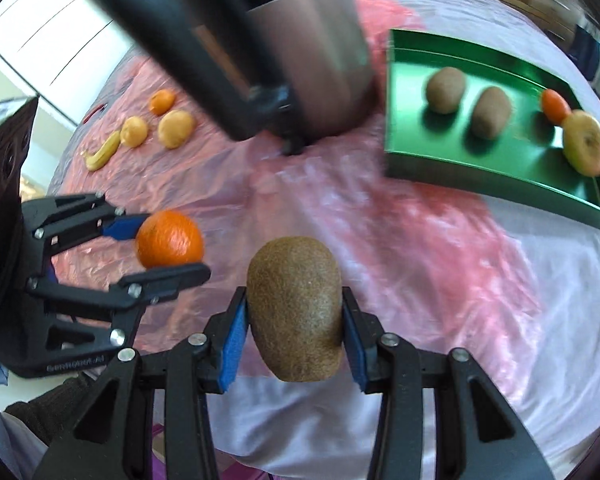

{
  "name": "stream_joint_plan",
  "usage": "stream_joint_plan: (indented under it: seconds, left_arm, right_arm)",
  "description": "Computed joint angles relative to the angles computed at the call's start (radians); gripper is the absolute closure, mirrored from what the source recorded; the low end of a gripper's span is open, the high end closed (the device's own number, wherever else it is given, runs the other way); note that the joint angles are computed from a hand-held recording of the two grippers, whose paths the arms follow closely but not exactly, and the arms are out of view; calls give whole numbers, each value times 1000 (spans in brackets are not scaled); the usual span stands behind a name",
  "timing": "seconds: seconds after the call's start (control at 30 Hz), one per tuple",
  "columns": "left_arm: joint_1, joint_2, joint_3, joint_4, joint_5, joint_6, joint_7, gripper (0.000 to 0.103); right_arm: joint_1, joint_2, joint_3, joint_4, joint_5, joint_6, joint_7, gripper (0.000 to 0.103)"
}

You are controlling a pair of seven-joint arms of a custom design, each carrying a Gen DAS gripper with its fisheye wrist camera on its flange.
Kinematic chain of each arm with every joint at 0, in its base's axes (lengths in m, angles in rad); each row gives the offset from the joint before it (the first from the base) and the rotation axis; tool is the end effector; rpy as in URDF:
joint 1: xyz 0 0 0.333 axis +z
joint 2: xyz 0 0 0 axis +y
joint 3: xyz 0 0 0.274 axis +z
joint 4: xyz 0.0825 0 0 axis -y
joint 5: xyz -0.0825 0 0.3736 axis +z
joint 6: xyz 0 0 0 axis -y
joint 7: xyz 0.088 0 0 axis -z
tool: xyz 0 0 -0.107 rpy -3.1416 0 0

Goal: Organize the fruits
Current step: 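Carry the mandarin and kiwi over to the green tray with both tools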

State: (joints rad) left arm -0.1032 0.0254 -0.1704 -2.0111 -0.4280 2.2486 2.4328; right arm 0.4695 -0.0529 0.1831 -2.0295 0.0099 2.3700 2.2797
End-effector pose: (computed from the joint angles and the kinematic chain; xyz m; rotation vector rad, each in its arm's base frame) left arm 0.5457 -0.1648 0.4272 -1.0081 2.8905 -0.6513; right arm 0.4490 0.3448 0.4737 -1.8855 2.0029 -0.0590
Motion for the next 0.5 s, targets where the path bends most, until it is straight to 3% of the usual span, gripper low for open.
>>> stream_joint_plan:
  seconds: [0.33, 0.5]
  left_arm:
    - [-75, 95, -72, 143, -80, 4, -65, 66]
    - [-101, 201, -106, 272, -43, 76, -153, 65]
  right_arm:
    - [-125, -146, -32, -140, -112, 39, 61, 103]
    - [-192, -145, -44, -137, -186, 73, 36, 103]
